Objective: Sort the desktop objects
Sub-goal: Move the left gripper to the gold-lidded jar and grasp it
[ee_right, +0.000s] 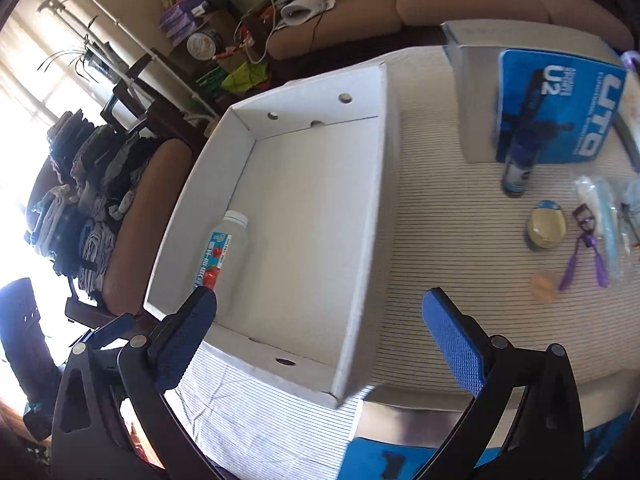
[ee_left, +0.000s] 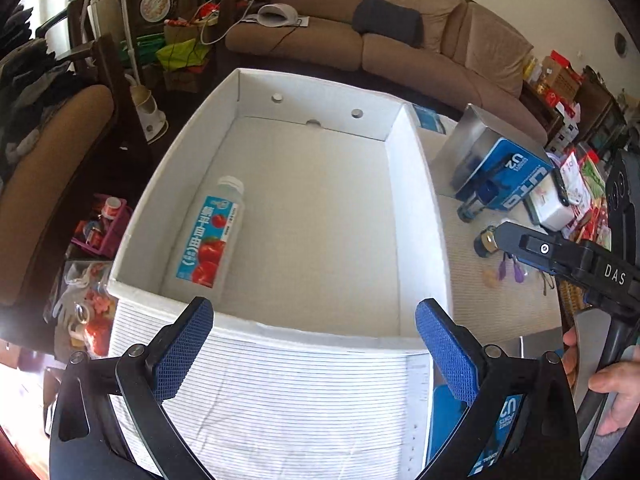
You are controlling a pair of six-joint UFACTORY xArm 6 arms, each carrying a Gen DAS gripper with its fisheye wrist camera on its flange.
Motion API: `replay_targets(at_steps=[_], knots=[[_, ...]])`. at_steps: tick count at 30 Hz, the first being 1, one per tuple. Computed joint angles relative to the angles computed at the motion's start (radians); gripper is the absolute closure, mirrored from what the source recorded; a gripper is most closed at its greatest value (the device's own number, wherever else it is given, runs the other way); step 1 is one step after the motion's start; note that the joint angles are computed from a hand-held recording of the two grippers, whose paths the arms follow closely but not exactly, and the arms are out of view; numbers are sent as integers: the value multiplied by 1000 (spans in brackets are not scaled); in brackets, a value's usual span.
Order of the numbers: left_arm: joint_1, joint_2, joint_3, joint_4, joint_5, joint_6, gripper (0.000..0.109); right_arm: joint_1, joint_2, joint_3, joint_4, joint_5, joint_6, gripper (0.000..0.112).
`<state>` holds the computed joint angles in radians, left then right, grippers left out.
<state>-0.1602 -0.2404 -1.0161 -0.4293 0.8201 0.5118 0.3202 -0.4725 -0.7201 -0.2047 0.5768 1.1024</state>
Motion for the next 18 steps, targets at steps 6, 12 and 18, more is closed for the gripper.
replay_targets(at_steps=[6, 12, 18], knots=[[-151, -89, 102, 25, -45, -85, 6, 18, -240, 116, -116, 202, 40, 9], [-320, -99, 147, 102, -119, -183, 6, -5, -403, 177, -155, 356, -31, 9], [-453, -35, 137, 172, -191, -261, 6, -114, -555, 258, -114, 405, -179, 9]])
